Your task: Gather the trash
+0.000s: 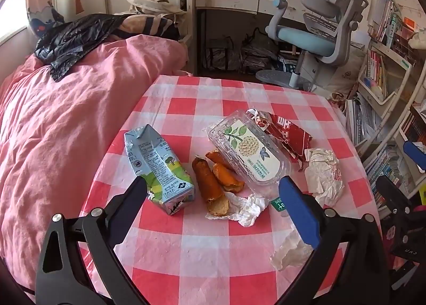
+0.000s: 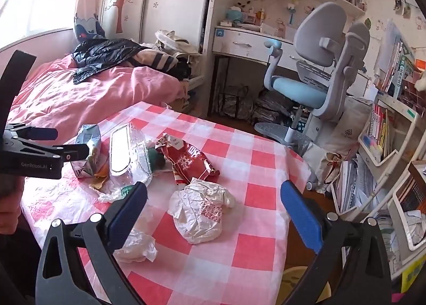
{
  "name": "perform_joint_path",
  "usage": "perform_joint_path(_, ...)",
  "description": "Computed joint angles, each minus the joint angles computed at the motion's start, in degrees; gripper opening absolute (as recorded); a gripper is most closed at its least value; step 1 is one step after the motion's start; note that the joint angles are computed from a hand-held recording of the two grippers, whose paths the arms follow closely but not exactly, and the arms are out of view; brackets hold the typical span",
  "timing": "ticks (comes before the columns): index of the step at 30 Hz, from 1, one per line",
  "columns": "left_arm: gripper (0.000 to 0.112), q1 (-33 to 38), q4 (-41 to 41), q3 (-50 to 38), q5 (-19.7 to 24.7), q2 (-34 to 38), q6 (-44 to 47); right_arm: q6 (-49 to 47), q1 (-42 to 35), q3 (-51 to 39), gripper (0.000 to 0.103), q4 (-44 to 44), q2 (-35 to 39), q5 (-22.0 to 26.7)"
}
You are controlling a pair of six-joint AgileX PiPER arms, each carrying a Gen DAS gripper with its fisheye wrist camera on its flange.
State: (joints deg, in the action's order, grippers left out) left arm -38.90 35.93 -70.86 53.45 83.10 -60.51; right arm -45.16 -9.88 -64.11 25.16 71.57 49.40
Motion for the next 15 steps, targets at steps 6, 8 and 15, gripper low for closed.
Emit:
perform_joint_path(6,0.096,-0.89,0.51,-1.14,1.29,0.61,-0.22,2.87,1.7,2.11,0.097,-2.32,-0.97,-0.93)
perform_joint_path(8,0.096,-0.89,0.43,-1.1,1.29,0.61,-0.45,2.82,1.36,1.94,0.097,-2.22,-0.76,-0.88)
perform_joint_path(15,0.096,-0.72,0.28,-0.83,1.08,0.4,-0.53,0.33,0.0,2.17,0.097,0.11,-0.24,-0.49)
